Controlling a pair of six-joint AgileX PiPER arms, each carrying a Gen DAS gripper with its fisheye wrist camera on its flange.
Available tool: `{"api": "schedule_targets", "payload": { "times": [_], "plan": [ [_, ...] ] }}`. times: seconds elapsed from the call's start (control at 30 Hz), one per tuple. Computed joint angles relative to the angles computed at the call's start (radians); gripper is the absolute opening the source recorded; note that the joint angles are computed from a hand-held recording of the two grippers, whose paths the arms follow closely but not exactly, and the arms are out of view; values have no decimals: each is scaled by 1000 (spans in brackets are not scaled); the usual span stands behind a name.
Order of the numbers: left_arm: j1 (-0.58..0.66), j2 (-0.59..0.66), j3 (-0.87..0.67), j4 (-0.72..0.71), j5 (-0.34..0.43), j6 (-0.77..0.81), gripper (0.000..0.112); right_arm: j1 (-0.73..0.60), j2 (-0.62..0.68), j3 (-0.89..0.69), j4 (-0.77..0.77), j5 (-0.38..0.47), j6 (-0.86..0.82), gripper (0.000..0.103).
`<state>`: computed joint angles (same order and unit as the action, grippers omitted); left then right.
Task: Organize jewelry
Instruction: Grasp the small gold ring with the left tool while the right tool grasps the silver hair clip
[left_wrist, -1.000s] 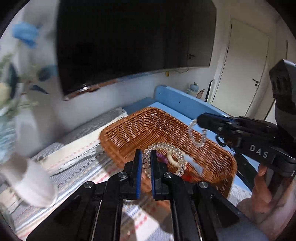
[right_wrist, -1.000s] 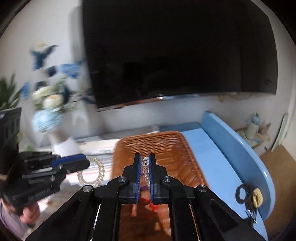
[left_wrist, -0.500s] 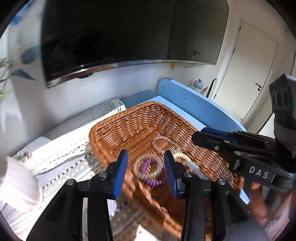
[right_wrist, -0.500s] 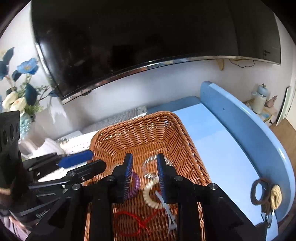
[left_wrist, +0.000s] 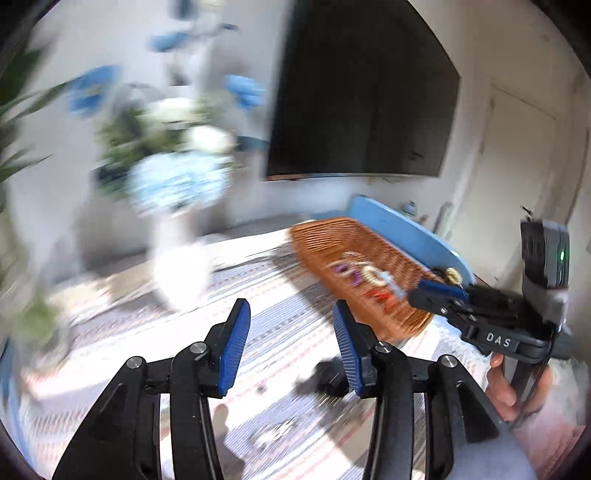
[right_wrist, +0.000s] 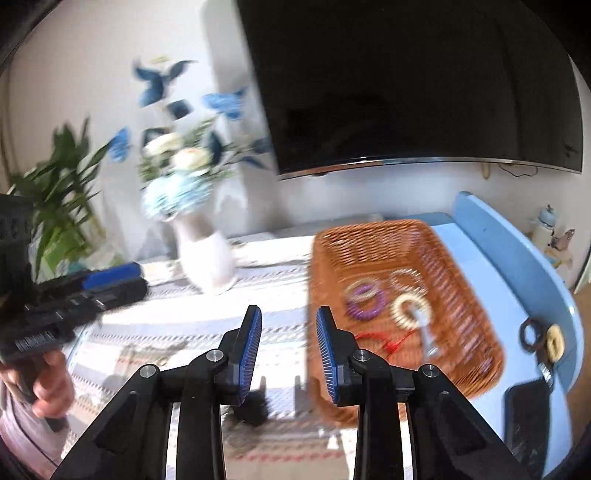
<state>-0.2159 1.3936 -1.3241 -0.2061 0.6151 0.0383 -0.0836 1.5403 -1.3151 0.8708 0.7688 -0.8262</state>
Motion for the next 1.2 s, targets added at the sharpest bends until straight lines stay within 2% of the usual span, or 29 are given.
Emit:
{"api": "schedule_targets", "payload": {
  "times": [0.07,0.2,0.3,0.37,0.47,0.53,0.63,0.73,0.8,0.97,1.03,1.1,1.2],
  "plan": [
    [67,-88,127,-14,-25,12,49,20,-46,124,109,-25,-118,32],
    [239,-154,321,-193,-70,187,49,89,-80,297,240,-117,-262,32],
    [345,-119,409,-344,-96,346,48,148,-69,352,263,-206,-293,32],
    [411,-83,450,-498,-85,502,48,184,-64,352,205,-256,-249,32],
    [428,-37,482,-597,-104,593,48,206,-59,351,202,-269,-264,33],
    [409,-2,467,-540,-92,529,48,224,-43,339,140,-273,-218,33],
    [375,-4,473,-505,-128,502,48,222,-44,343,164,-247,-273,34],
    [356,-1,460,-451,-128,439,47,257,-56,346,117,-245,-274,34],
    [356,10,433,-418,-81,397,45,285,-62,342,80,-227,-276,34],
    [285,59,270,-166,89,189,39,355,-2,204,-113,-60,-204,34],
    [275,80,232,-193,112,242,39,390,41,139,-184,-22,-181,34],
    [252,115,201,-199,100,284,39,426,94,75,-250,2,-162,34],
    [244,178,166,-236,98,337,39,458,143,36,-301,-6,-162,34]
  ]
}}
